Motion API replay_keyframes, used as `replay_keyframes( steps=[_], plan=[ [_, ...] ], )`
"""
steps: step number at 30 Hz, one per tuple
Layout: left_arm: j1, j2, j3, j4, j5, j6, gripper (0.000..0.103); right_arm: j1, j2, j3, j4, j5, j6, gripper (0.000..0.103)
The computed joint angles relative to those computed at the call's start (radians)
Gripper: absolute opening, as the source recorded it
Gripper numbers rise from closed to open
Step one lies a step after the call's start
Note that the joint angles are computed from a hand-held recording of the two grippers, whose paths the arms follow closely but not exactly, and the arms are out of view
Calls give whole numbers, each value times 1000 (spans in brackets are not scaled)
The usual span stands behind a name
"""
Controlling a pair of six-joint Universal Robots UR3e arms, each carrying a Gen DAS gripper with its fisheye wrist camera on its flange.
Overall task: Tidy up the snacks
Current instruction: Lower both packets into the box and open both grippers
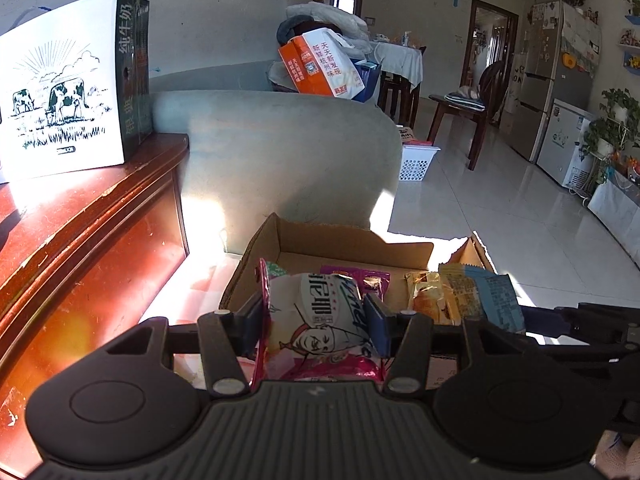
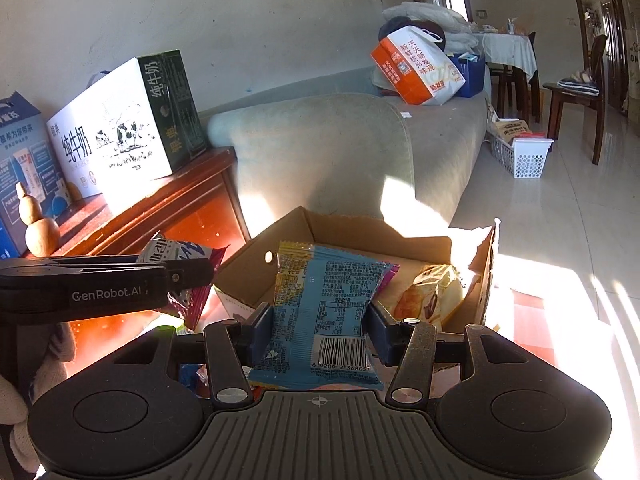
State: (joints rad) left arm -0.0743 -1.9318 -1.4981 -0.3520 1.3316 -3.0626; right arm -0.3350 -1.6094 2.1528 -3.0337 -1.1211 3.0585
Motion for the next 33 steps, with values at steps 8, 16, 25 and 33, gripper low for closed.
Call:
replay_keyframes(
  steps=[8,16,25,33],
  plan=[
    [-43,-176,233,-64,24,-26,51,-34,79,-101,10,-2,29,50],
    [-79,-367,494,-173,25,-53,51,-41,192,-227,59,-44,89,50],
    [-107,-448,574,-190,70,-87,74,12,330,-363,98,-154,150,59],
    [-72,-313,463,-197,48,-129,84,-20,277,-317,86,-126,194,79]
  ],
)
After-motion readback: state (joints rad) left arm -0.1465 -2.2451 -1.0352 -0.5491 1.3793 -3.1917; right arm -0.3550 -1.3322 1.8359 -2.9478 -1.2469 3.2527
